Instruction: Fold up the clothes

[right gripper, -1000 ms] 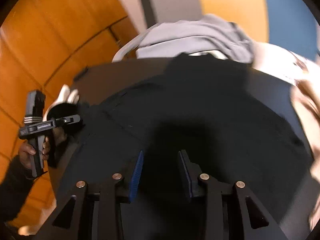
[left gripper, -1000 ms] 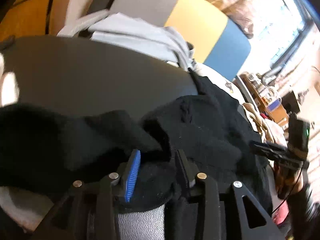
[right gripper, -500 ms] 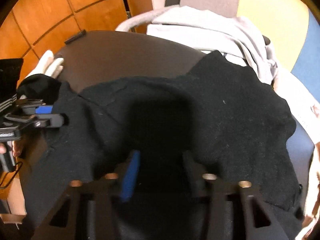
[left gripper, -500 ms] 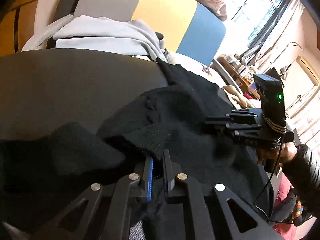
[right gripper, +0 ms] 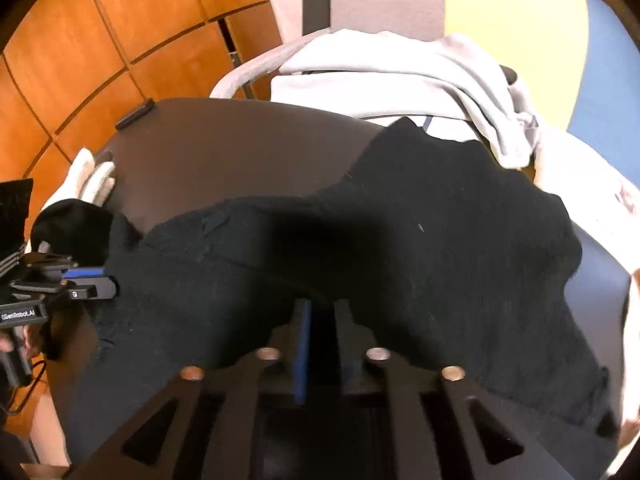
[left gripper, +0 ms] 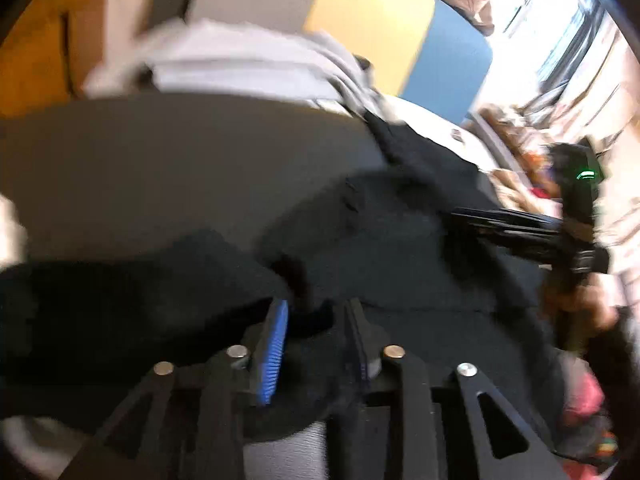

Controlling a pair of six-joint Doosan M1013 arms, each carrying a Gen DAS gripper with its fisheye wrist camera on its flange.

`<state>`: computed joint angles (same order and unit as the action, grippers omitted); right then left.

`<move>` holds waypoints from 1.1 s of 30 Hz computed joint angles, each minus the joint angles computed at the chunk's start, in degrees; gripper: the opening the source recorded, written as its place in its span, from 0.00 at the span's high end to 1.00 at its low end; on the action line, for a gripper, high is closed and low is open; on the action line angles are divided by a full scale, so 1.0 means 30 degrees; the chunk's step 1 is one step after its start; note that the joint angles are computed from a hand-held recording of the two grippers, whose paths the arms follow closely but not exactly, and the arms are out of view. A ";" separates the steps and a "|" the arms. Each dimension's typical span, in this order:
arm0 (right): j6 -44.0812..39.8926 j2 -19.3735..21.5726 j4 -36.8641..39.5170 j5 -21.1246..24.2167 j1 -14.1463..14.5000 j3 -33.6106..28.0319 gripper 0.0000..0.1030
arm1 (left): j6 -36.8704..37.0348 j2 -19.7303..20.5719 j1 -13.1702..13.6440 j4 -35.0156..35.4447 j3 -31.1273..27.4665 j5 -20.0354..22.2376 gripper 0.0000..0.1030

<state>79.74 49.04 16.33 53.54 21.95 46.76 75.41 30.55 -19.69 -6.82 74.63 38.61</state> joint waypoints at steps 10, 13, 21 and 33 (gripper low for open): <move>0.0511 -0.5242 0.3775 -0.6640 -0.1050 0.9150 0.49 | 0.1596 0.1071 -0.0645 -0.0391 -0.1513 -0.0940 0.59; 0.1876 -0.5783 0.2119 -0.5996 -0.1211 1.0380 0.46 | 0.1470 0.2046 -0.1037 0.0275 -0.3055 0.1696 0.59; 0.3023 -0.7099 0.0072 -0.8223 -0.1760 1.3055 0.46 | -0.0065 0.1082 -0.1490 -0.0226 -0.1386 0.2618 0.60; 0.6568 -0.7164 -0.1712 -0.9485 -0.1275 1.1953 0.08 | 0.2179 0.1375 -0.1975 0.0563 -0.2209 0.0031 0.58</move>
